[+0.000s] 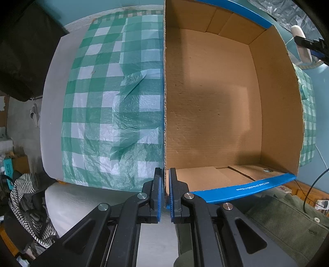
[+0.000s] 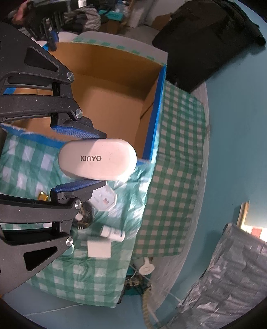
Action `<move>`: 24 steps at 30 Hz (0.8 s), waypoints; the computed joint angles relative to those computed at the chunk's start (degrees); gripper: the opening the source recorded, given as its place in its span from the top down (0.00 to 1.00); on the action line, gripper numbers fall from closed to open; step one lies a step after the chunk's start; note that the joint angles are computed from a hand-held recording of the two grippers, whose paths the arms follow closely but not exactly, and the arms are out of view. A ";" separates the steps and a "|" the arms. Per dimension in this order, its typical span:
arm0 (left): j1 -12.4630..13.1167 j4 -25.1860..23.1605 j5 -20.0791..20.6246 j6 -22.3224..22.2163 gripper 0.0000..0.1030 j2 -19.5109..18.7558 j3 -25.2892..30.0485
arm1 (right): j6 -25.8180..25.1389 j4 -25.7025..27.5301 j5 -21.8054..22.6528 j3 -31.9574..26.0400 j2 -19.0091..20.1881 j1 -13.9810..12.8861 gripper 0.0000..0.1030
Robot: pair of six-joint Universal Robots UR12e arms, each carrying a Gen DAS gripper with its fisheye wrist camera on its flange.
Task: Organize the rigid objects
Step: 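Lift the earbud case with the right gripper and carry it over the box, then lower the earbud case into the box and open the right gripper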
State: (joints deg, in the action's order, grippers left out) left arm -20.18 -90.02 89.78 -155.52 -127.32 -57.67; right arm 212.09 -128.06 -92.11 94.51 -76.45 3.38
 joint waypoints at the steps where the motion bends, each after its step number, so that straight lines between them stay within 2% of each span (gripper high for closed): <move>1: 0.02 -0.07 0.04 -0.02 0.94 0.00 0.00 | -0.21 0.06 0.10 -0.30 0.25 0.12 0.65; 14: 0.03 0.13 -0.13 0.67 0.94 0.07 -0.33 | -4.11 1.49 1.49 -4.07 3.89 1.39 0.65; 24: 0.02 0.49 -0.24 0.93 0.94 0.33 -0.71 | -5.24 3.08 2.55 -5.11 5.29 1.57 0.65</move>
